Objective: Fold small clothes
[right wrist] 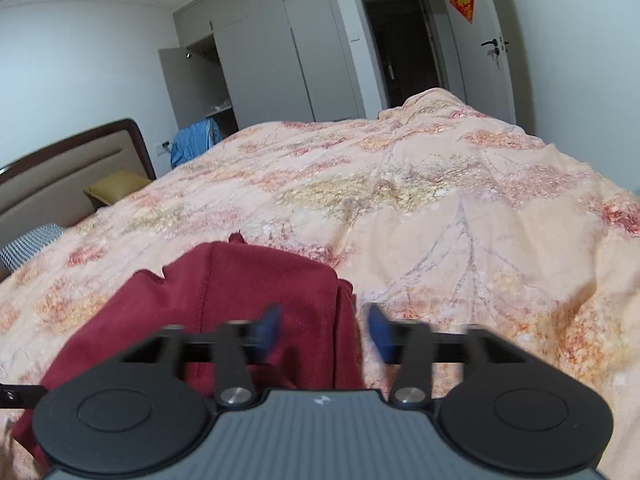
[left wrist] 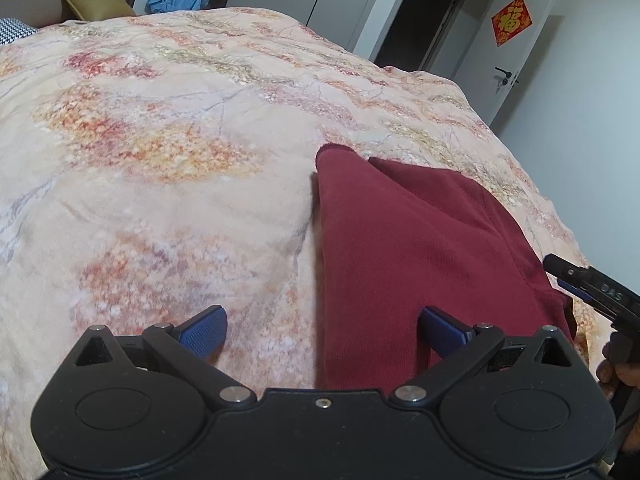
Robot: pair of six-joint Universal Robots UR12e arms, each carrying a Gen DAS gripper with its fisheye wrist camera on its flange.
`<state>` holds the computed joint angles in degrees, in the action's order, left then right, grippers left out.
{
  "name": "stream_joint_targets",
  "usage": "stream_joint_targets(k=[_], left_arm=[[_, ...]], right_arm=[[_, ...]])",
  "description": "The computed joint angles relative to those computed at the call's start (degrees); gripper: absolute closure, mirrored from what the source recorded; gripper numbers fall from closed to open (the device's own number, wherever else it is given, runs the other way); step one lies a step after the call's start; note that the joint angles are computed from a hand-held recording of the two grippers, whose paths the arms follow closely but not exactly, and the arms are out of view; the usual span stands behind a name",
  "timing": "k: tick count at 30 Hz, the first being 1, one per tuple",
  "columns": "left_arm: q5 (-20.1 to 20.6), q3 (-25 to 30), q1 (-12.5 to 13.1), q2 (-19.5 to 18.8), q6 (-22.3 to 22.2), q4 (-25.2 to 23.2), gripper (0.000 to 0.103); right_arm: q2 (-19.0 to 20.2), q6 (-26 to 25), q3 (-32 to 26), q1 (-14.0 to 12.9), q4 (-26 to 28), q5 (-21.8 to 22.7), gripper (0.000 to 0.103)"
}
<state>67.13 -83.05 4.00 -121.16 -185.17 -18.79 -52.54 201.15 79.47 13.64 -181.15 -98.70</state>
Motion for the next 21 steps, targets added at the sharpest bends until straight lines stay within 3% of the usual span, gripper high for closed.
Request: stream_joint_targets(k=[5, 14, 21], left_arm=[[1.5, 2.2, -0.6, -1.3, -0.3, 0.0, 0.001], [2.7, 5.4, -1.3, -3.7, 1.7, -3.0, 0.0], [4.7, 4.1, -2.1, -4.3, 1.7, 1.7, 0.0]], right_arm=[[-0.1, 3.0, 0.7, -0.4, -1.8, 2.5, 0.013], [1.4, 8.0, 0.8, -1.2, -2.6, 8.5, 0.002], [3.0, 10.5, 2.4, -1.5, -9.7, 10.0, 0.001]])
